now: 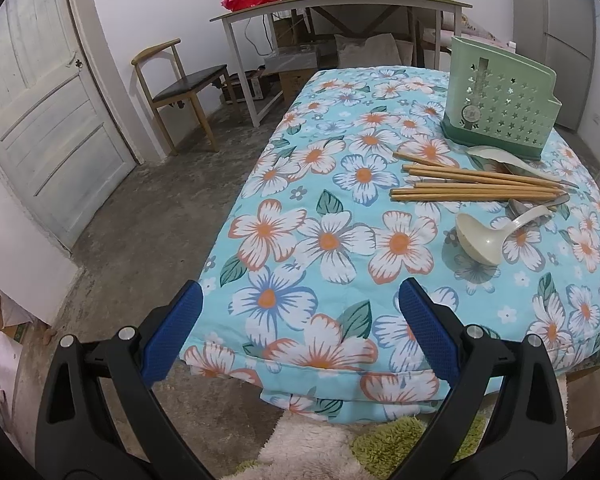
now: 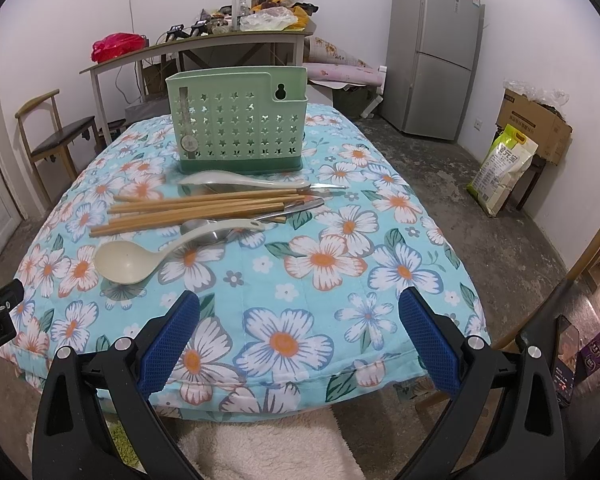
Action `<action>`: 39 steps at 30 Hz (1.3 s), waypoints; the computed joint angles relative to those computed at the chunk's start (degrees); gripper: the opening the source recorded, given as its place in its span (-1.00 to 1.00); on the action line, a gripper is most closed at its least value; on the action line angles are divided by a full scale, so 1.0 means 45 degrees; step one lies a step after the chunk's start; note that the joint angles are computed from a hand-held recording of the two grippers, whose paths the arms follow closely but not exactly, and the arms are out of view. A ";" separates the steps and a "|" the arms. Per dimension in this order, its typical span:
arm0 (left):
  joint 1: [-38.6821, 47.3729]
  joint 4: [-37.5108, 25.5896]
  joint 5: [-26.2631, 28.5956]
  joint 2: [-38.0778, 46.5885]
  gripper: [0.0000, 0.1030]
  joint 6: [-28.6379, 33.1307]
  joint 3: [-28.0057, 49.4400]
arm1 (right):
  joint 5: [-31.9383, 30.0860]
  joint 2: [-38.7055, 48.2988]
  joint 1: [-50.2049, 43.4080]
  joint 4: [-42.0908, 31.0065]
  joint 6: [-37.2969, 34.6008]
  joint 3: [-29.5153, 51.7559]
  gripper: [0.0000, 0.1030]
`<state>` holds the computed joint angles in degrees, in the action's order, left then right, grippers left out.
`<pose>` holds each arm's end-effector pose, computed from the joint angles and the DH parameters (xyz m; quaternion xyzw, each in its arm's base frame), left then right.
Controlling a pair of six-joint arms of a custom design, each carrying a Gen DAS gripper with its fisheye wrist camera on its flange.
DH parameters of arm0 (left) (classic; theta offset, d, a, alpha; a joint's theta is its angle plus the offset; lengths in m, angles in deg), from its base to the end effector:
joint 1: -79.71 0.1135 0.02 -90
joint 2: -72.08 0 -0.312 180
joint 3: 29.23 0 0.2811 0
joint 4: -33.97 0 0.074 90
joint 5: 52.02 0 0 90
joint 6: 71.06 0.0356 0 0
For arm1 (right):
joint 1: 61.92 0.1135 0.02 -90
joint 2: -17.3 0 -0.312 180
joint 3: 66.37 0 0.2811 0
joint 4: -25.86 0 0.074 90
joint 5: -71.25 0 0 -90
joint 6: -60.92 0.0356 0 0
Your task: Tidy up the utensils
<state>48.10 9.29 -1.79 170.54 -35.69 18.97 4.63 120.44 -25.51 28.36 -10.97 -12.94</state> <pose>0.2435 -0.1231 0.1081 -0.2297 0.9046 0.1619 0.3204 0.2862 0.1935 0.1246 -0.0720 0.9119 -0.0041 0.4040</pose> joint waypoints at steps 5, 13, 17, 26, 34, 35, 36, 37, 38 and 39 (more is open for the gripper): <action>-0.0015 -0.0042 -0.0024 0.0017 0.84 -0.0015 0.0027 | 0.0008 0.0007 0.0007 0.0025 -0.0002 -0.0009 0.88; -0.0033 -0.0123 -0.0044 -0.0015 0.84 -0.0046 0.0021 | 0.0005 -0.0002 0.0008 0.0014 -0.0015 -0.0009 0.88; -0.0013 -0.0097 -0.0045 -0.0034 0.84 -0.0012 -0.0012 | 0.0018 -0.0004 0.0009 0.0020 -0.0007 -0.0019 0.88; 0.0016 -0.0151 -0.0076 -0.0083 0.84 0.0016 -0.0029 | 0.0000 -0.0024 -0.0003 0.0003 -0.0014 -0.0020 0.88; 0.0062 -0.0226 -0.0079 -0.0164 0.84 0.0045 -0.0039 | 0.0009 -0.0018 0.0002 0.0018 -0.0012 -0.0027 0.88; 0.0085 -0.0209 -0.0066 -0.0182 0.84 0.0073 -0.0062 | 0.0009 -0.0019 0.0002 0.0033 -0.0021 -0.0038 0.88; 0.0060 -0.0237 -0.0070 -0.0161 0.84 0.0046 -0.0033 | 0.0016 -0.0014 0.0006 0.0035 -0.0029 -0.0032 0.88; 0.0049 -0.0244 -0.0084 -0.0153 0.84 0.0035 -0.0026 | 0.0021 -0.0011 0.0005 0.0028 -0.0033 -0.0025 0.88; 0.0069 -0.0228 -0.0085 -0.0170 0.84 0.0062 -0.0050 | 0.0007 -0.0020 -0.0001 0.0024 -0.0022 -0.0033 0.88; 0.0056 -0.0241 -0.0076 -0.0155 0.84 0.0057 -0.0028 | 0.0003 -0.0023 -0.0002 0.0024 -0.0018 -0.0030 0.88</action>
